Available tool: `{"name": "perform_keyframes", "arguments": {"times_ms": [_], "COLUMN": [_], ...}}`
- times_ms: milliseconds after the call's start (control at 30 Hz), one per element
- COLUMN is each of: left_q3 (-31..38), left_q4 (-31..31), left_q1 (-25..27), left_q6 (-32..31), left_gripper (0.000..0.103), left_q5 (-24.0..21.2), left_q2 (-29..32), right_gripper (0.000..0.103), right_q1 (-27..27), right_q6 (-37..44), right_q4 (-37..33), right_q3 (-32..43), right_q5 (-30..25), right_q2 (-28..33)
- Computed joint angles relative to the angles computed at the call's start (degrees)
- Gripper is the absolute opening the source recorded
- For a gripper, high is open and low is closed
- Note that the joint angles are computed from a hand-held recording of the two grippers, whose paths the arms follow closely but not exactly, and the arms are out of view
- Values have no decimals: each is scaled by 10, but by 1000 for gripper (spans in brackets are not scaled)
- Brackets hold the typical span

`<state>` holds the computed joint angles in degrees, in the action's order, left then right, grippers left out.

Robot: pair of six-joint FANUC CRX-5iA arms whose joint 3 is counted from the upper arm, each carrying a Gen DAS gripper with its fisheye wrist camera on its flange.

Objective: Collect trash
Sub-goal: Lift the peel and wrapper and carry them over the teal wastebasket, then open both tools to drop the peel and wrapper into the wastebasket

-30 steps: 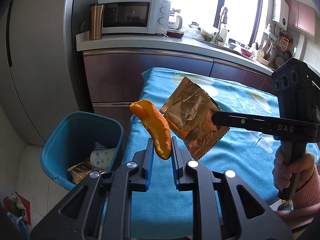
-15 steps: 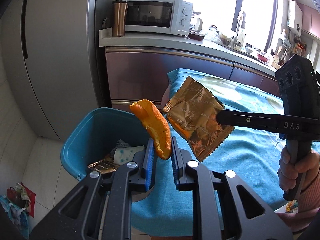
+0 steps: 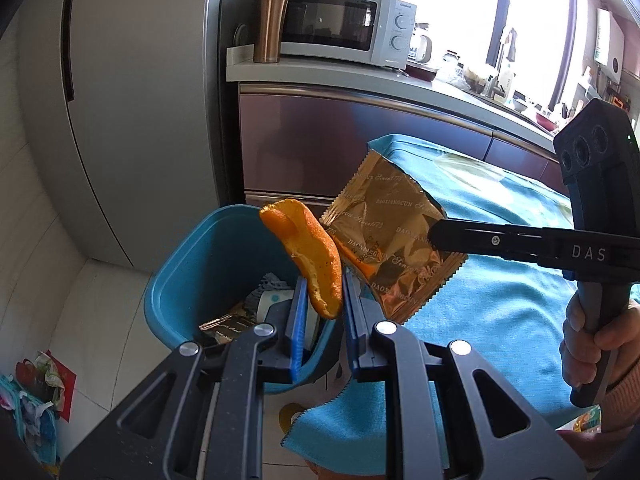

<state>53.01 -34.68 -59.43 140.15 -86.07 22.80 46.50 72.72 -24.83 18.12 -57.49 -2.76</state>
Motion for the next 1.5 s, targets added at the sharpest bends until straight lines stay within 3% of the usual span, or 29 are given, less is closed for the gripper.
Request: {"name": "perform_keyframes", "arguments": {"times_ms": [867,1500], "left_q3": [-35,-70], "left_q4": [15,39], "left_q1": [30,52], "left_q6": [27,37], "left_gripper": [17,17], "left_q5": [-7,15], "left_q2": [-5,-15], "right_gripper": [2,2], "right_q1": [16,38], "right_q6": [-14,-37], "right_q4": [9,34], "right_q3": [52,86], "right_q5": [-29,-53], "right_q2": [63,99]}}
